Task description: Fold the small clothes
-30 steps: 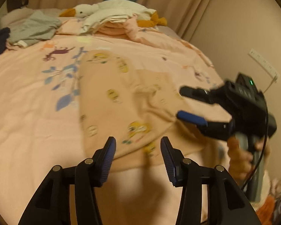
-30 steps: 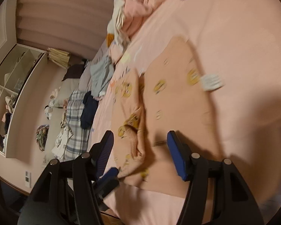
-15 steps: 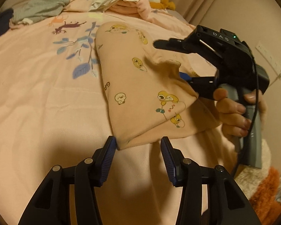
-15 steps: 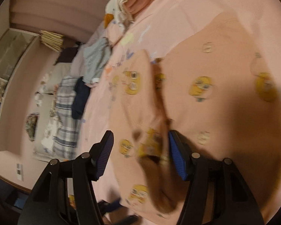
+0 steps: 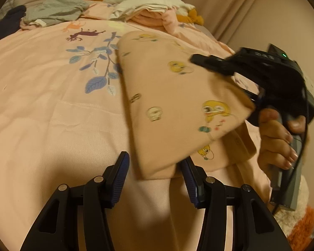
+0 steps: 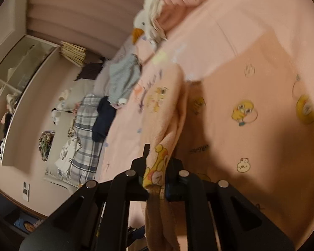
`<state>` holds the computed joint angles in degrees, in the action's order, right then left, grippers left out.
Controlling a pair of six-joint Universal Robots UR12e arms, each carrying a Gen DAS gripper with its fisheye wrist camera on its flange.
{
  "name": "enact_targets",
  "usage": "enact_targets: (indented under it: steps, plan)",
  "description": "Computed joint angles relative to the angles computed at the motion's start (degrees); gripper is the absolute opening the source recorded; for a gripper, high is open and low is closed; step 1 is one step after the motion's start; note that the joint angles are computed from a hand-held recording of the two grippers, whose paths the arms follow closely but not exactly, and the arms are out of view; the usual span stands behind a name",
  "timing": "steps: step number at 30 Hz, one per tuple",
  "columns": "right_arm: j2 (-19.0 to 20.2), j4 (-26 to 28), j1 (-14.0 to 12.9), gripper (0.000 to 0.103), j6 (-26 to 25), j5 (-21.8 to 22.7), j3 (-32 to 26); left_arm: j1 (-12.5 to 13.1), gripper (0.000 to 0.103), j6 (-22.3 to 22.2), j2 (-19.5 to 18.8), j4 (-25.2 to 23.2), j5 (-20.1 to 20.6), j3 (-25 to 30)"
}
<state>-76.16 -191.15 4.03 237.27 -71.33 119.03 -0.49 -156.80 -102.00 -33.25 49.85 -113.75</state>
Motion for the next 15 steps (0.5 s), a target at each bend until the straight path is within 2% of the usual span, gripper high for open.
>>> enact_targets:
  steps: [2, 5, 8, 15]
  plan:
    - [-0.2, -2.07, 0.08, 0.011, 0.96, -1.23, 0.65, 0.07, 0.049, -1.57, -0.14, 0.93, -0.28, -0.15]
    - [-0.02, -3.85, -0.21, 0.011, 3.49, -0.72, 1.33, -0.01, 0.049, -3.48, -0.25, 2.41, -0.18, -0.34]
    - [-0.61, -3.41, -0.12, 0.011, 2.93, -1.35, 1.59, -0.47, 0.049, -3.49, -0.13, 3.96, 1.41, -0.59]
    - [-3.99, -2.41, 0.19, 0.011, 2.12, -8.45, 3.91, -1.1, 0.049, -2.35, -0.04, 7.16, 3.91, -1.39]
